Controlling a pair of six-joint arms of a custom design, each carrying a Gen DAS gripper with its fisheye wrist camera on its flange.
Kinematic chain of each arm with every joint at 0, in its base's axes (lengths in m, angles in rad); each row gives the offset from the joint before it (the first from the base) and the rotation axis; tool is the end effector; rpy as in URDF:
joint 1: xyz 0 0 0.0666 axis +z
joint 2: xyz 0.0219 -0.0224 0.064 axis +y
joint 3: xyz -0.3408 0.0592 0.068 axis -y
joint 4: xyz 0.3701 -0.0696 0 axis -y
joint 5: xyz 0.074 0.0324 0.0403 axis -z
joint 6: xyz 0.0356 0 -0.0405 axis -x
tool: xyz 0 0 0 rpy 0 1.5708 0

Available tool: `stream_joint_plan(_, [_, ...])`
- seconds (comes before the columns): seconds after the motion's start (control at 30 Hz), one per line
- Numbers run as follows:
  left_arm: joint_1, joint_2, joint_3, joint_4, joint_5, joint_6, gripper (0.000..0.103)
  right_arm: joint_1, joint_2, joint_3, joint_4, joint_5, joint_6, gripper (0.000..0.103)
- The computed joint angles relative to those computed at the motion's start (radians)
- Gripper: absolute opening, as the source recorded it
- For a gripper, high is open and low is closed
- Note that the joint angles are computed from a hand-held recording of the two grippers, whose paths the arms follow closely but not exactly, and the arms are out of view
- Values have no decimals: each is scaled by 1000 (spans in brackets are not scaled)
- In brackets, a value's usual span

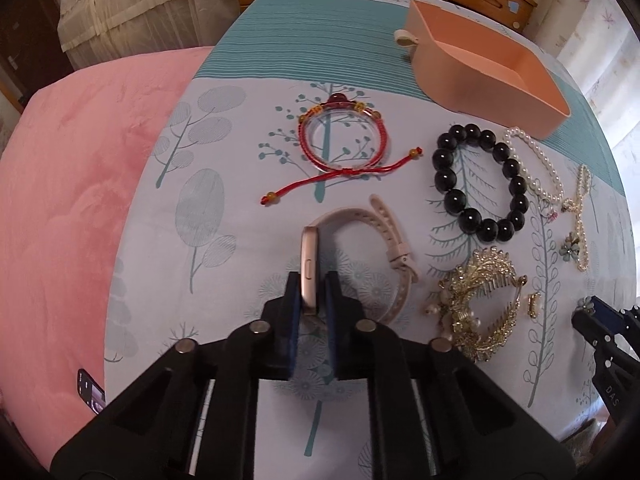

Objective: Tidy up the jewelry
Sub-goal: 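Carry the charm and watch into the pink tray and open both tools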

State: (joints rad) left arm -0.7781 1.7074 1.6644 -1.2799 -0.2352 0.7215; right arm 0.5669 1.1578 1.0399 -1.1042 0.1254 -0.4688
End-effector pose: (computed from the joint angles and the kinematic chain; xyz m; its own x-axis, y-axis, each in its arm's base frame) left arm 0.3844 -0.3677 0.3377 -0.9424 0.0269 -0.3334 0.0259 0.9996 0.0076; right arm 0.2996 0.1850 0.3237 -0.9317 -0.0617 -0.3579 -0.0850 0.9952 0.0495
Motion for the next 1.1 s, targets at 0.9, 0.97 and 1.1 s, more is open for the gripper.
stream_joint_plan(0.9, [-5,47,309,69,3,-132,7,-55,112,321,-5,78,92,23])
stream_joint_plan(0.97, [8,96,387,44,19,-153,7,-74,140,375,4,78,113,23])
stream_joint_plan(1.1, [31,239,618,-42,29,-193,7,-119,202,474,26,57,128,23])
